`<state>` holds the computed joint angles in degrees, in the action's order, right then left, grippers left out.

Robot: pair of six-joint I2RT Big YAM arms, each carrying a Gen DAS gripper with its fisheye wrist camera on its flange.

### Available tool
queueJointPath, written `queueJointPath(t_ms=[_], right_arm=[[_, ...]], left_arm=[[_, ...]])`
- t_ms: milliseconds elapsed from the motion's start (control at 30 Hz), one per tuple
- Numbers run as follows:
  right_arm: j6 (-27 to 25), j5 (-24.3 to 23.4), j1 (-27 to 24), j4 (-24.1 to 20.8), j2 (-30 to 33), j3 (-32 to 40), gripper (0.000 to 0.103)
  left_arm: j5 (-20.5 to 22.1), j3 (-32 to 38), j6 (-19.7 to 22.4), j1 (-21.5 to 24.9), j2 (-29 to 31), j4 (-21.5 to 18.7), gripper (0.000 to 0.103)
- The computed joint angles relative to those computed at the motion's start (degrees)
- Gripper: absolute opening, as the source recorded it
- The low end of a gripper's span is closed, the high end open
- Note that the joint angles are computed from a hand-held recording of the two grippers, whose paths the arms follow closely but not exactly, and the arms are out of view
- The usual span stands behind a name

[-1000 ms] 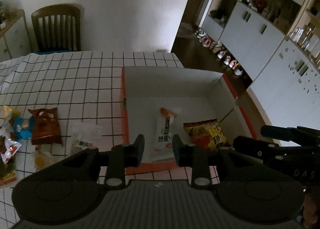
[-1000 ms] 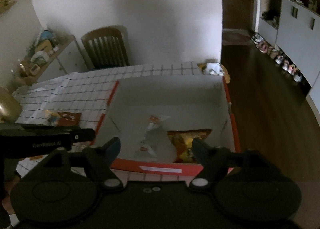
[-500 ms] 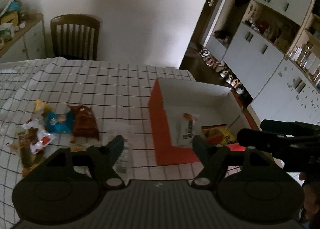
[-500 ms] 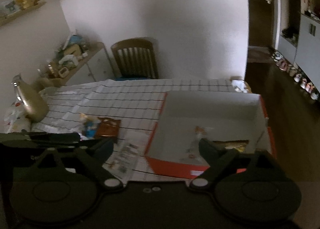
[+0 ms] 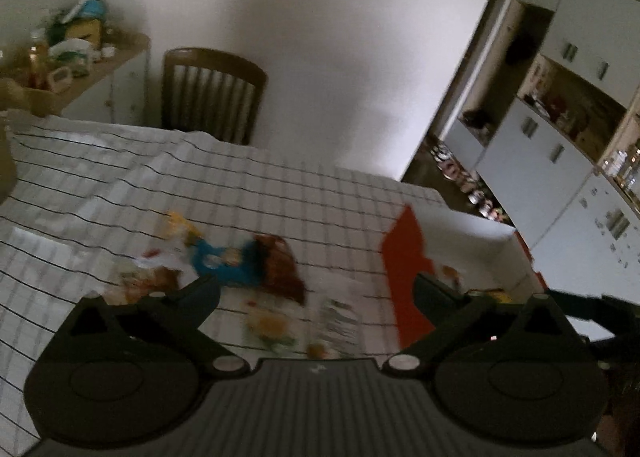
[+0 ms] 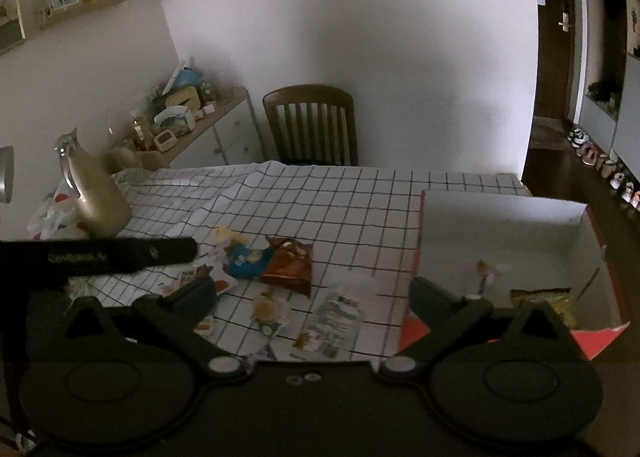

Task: Organize snacks
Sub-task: 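Withdraw both tools from the box back toward the snack pile, then grasp the white chocolate packet with the left tool while the right tool grasps the round bun packet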

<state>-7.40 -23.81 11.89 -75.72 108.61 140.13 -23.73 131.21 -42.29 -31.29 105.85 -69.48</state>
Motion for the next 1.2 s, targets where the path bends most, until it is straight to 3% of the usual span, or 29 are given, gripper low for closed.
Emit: queueJointPath(t_ms=[133, 233, 567, 667, 800, 1200], right_arm=[[2.53, 3.18, 2.38, 3.23, -1.67, -4.68, 0.103], [4.17, 4.96, 3.73, 4.16, -2.03, -6.79, 0.103], [7.16, 8.45, 7.54, 6.74, -1.20, -10.75, 0.100], [7.11, 8.92, 8.42, 6.61, -0.05, -10.55, 0.100], [6.26, 10.17, 9.56, 5.37, 2.31, -9.14, 0.097], [4.31, 13.63, 11.63, -1.41, 12.61, 2.35, 0.088]], left_arm=[[2.77, -7.21, -0.81, 3.33, -4.31, 2.06, 0.103], [3.93, -10.53, -0.52, 5.67, -5.89, 1.48, 0.103], [6.16, -18.47, 2.26, 10.51, -7.52, 2.51, 0.103], [6.64, -18.24, 2.12, 11.73, -6.04, 2.06, 0.103], [10.59, -16.95, -0.64, 14.10, -3.48, 1.34, 0.103], [15.24, -4.74, -9.73, 17.92, 7.81, -5.81, 0.103]])
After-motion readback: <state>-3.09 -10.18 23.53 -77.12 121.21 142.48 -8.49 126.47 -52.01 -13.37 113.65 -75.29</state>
